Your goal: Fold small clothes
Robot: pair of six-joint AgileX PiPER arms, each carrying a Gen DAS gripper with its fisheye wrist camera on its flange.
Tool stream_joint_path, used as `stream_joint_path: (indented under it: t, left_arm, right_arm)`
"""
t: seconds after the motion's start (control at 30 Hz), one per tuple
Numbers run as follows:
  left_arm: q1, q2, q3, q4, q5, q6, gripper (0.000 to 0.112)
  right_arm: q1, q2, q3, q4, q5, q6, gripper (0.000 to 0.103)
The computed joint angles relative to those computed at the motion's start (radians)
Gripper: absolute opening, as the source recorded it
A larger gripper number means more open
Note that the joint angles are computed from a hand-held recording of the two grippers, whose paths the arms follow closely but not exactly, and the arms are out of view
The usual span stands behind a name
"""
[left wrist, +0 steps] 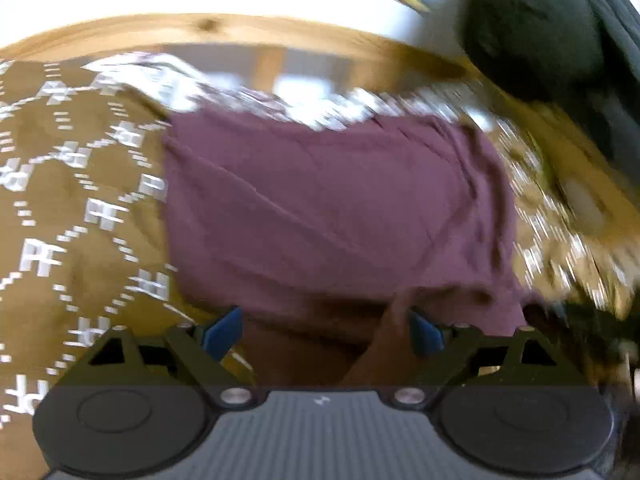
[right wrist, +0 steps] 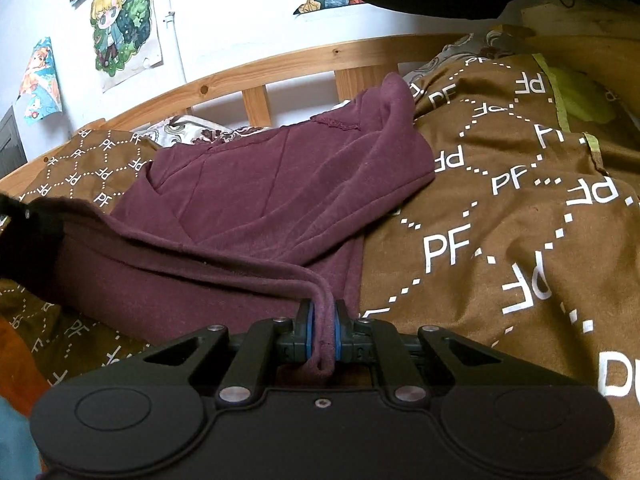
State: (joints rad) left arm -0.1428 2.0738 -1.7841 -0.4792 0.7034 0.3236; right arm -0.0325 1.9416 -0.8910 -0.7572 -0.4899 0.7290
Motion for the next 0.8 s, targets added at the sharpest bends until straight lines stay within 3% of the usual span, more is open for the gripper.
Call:
stream_joint_path:
  t: [0.17,0.37,0.53,0.63,0.67,0.7,0.73,0.8]
  left_arm:
    - [0.035,0.016,-0.048,0.107,-0.028,-0.179,0.092]
    - [0.052,-0.061,0.175,-0.123,-0.118,0.055,0.100]
    - [0.014,-0.025,0.200,-0.079,-0.134,0.020,0.098]
    - [0.004,-0.003,0.189,-0.070,-0.143,-0.017,0.072]
    - [0.005,-0.003,0.196,-0.077,-0.146,-0.020,0.049]
    - [0.003,-0.002,0.200,-0.072,-0.155,-0.038,0.035]
    - [-0.002,-0.009,0.213,-0.051,-0.171,-0.073,0.014]
    - [-0.003,-0.045,0.283,-0.089,-0.233,-0.073,0.006]
  right_arm:
    - [-0.003,0.001,-0.002,-0.005,0.006,0.015,0.010]
    - [-0.006,0.002,0.001,-0.004,-0.004,0.013,0.011]
    - [-0.009,-0.004,0.012,0.005,-0.016,0.003,0.014]
    - [-0.009,-0.012,0.022,0.008,-0.024,-0.004,0.019]
    - [-0.008,-0.016,0.026,0.011,-0.023,-0.009,0.019]
    - [-0.006,-0.021,0.028,0.013,-0.019,-0.016,0.019]
    - [0.000,-0.029,0.035,0.030,-0.012,-0.038,0.019]
    - [0.012,-0.051,0.046,0.055,0.009,-0.080,0.013]
